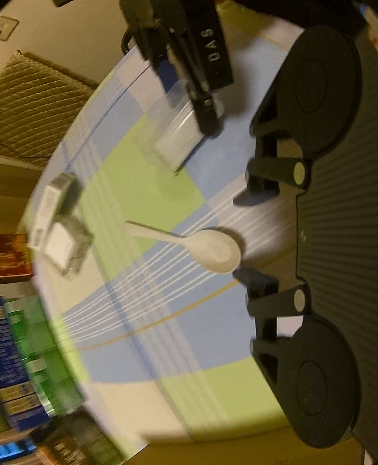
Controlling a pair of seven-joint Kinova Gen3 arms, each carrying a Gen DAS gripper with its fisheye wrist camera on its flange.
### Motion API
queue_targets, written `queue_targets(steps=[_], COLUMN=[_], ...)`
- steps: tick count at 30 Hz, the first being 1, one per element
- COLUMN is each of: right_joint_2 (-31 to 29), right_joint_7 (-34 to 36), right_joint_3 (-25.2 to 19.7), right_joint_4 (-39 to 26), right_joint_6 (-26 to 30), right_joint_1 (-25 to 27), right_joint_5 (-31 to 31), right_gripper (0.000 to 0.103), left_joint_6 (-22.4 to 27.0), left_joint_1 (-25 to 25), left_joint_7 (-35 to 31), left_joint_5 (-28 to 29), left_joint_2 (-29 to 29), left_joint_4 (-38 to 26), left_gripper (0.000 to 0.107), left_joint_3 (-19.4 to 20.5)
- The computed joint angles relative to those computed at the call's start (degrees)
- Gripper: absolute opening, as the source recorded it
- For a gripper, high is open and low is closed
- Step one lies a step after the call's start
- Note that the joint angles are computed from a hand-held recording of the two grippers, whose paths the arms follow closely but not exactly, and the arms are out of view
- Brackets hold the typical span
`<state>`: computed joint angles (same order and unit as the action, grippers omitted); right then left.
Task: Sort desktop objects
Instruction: 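Lift the white spoon and clear tray off the table with both grippers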
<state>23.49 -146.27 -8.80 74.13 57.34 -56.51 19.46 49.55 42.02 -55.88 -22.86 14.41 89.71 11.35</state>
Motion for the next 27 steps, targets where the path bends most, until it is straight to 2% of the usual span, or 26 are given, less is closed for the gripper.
queue_targets(steps=[2,4,9,11,16,23,27], right_joint_2=[-0.2,-0.4,-0.4,0.0,0.0,-0.1,-0.1], right_joint_7=[-2.9,-4.8,-7.1,-7.3,-10.8,-15.3,-16.2], right_joint_3=[1.0,1.4,1.3,1.2,1.7,1.9,1.7], right_joint_4=[0.8,1.7,3.0,3.0,4.2,5.4,5.7], right_joint_6=[0.0,0.0,-0.3,0.2,-0.7,-1.4,-1.6], right_joint_1=[-2.4,-3.8,-5.9,-6.3,-6.7,-7.1,-7.1], right_joint_5=[3.1,5.5,10.8,12.0,13.6,16.6,17.4], right_gripper=[0.058,0.061,0.062,0.061,0.055,0.055,0.055], left_joint_6=[-2.6,-4.6,-12.2,-13.7,-17.9,-22.6,-24.3], left_joint_1=[1.8,2.5,0.5,0.6,-0.6,-1.0,-2.3], left_joint_7=[3.3,5.3,4.7,4.2,2.2,2.0,-0.6], left_joint_5=[-4.0,-7.0,-8.7,-10.3,-9.7,-10.2,-7.6], left_joint_2=[-0.8,-1.1,-2.3,-2.1,-2.0,-2.5,-2.8], left_joint_4=[2.2,3.6,7.9,9.0,11.3,14.1,14.8], left_gripper=[0.052,0.052,0.051,0.050,0.050,0.039,0.033], left_joint_3=[-0.9,-1.2,-1.1,-1.3,-1.7,-2.9,-2.3])
